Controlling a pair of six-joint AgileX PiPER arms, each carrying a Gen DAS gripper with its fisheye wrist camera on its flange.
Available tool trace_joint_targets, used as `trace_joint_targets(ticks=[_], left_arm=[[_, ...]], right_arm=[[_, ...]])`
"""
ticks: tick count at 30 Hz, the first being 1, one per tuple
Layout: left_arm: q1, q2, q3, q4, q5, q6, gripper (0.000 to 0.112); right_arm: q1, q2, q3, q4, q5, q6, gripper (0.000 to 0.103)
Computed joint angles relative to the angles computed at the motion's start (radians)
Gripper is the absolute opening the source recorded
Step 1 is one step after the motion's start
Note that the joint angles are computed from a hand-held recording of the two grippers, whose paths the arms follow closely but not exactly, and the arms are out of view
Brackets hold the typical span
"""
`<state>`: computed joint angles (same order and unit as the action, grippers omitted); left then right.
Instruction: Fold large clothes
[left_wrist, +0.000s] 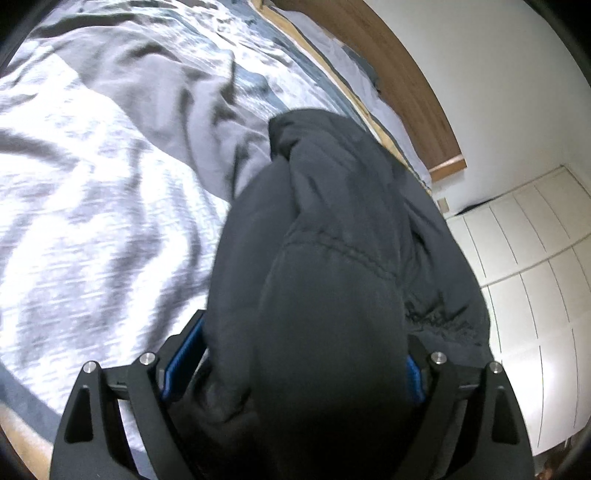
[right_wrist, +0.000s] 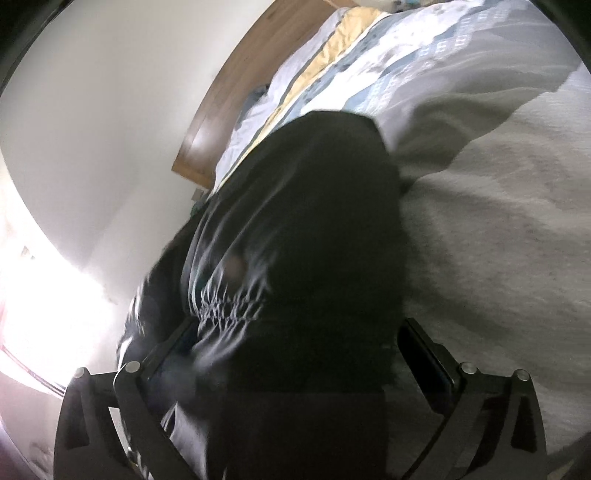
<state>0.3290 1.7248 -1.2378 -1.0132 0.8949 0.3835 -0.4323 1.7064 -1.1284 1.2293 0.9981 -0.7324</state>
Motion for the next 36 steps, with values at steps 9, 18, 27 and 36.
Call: trace_joint_targets(ticks=[9, 18, 27, 36], left_arm=[[0.102, -0.135, 0.017, 0.113, 0.059, -0.107, 0.088], [0.217, -0.293, 0.052, 0.211, 0.138, -0.152, 0.088], [0.202, -0.541, 0.254, 0.337, 0.096, -0.167, 0.088], [-0.081, -0.808, 0.43, 0.646, -0.028, -0.458, 0.088]], right_arm=[[-0.11, -0.13, 0.021, -0.158, -0.015, 0.124, 0.103], [-0.168, -0.356, 0.127, -0.323, 0.03, 0.229, 0.103], [-0.14, -0.615, 0.277, -0.459, 0.073, 0.333, 0.103], [0.055, -0.846, 0.407, -0.629, 0.018, 0.545, 0.103]])
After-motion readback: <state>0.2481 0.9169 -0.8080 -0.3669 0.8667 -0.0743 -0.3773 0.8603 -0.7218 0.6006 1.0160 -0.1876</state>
